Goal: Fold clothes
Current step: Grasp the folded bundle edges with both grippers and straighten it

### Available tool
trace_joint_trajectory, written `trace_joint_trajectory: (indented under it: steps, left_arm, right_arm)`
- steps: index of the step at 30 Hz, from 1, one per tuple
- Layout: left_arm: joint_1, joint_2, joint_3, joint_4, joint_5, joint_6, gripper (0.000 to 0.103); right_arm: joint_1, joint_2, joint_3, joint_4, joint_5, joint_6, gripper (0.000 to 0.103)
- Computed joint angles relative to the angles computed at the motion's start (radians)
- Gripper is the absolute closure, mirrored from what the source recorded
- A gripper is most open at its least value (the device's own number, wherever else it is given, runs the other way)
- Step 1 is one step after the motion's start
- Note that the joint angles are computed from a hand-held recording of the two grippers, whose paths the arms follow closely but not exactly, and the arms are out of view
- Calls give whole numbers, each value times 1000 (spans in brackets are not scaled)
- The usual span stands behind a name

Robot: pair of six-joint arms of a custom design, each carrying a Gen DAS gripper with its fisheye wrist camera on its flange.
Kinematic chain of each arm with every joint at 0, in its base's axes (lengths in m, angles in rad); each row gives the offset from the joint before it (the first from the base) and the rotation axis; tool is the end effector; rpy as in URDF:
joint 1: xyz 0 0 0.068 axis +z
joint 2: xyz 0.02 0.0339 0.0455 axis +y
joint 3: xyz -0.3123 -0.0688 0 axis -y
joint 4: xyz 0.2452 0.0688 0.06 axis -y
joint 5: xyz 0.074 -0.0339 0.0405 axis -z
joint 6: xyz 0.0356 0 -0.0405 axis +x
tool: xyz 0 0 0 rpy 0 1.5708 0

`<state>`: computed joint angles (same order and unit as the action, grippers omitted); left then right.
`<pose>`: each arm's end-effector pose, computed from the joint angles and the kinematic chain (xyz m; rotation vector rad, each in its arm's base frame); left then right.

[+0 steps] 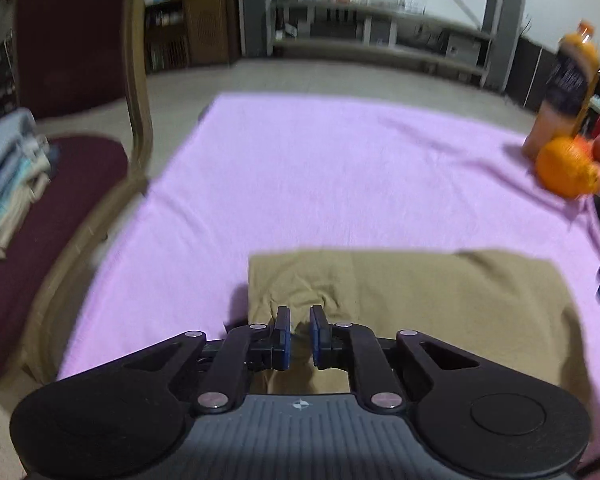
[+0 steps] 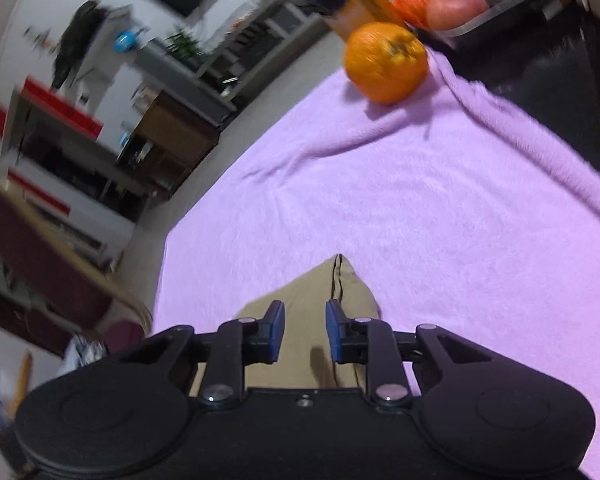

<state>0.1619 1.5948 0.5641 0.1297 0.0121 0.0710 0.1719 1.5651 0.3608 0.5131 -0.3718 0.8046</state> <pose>0.2696 0.0436 0.1603 -0.1072 2.4713 0.0852 0.2389 0.0546 0.1501 0.5382 2.3187 0.9172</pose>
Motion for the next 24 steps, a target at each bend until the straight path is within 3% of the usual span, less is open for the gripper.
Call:
trace_joint_trajectory:
  steps: [6, 11, 14, 15, 16, 19, 21, 24]
  left_arm:
    - [-95, 41, -109, 170, -134, 75, 102]
    - [-94, 46, -131, 212, -138, 92, 102]
    - [-96, 45, -140, 227, -143, 101, 102]
    - [-99, 46, -142, 233, -146, 102, 102]
    - [-101, 46, -144, 236, -149, 100, 102]
    - [-104, 45, -148, 241, -147, 96, 102]
    - [-111, 44, -157, 252, -153, 98, 102]
    - [-100, 24, -165, 245, -139, 95, 102]
  right_arm:
    - [-31, 218, 184, -45, -34, 77, 80]
    - [-23, 301, 303, -169, -34, 62, 80]
    - [-30, 370, 323, -115, -85, 132, 80]
    - [-22, 383, 325, -109, -72, 140, 93]
    - [-12, 390, 322, -97, -55, 146, 99]
    - [33, 293, 176, 81, 82, 121, 101]
    - [58, 248, 104, 132, 163, 98, 102]
    - [78, 259, 127, 33, 260, 7, 101]
